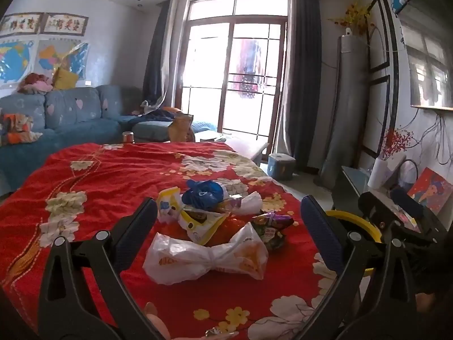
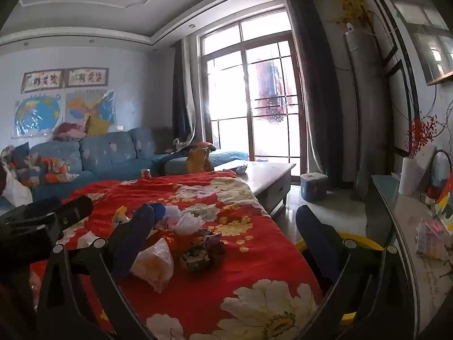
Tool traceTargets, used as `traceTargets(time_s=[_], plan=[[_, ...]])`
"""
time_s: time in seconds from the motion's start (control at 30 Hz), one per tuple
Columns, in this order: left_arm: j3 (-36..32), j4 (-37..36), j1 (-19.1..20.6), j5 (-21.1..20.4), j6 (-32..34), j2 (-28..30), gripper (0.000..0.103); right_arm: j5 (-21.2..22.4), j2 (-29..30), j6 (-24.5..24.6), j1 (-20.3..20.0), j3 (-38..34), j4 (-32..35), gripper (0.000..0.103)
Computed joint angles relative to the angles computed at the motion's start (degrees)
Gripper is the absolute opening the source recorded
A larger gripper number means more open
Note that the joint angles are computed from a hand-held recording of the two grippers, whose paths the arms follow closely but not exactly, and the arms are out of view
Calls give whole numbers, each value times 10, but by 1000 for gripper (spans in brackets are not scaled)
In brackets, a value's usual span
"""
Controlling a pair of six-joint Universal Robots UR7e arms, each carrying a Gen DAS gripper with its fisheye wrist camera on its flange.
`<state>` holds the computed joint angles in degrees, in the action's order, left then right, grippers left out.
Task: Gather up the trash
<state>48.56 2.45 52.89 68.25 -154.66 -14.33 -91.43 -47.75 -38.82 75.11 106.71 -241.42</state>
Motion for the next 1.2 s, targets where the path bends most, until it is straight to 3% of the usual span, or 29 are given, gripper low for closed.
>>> traceTargets(time_s=[1.2], plan=[[3, 6, 0, 9, -10, 5, 93, -15, 13, 3, -2, -13, 14, 97]])
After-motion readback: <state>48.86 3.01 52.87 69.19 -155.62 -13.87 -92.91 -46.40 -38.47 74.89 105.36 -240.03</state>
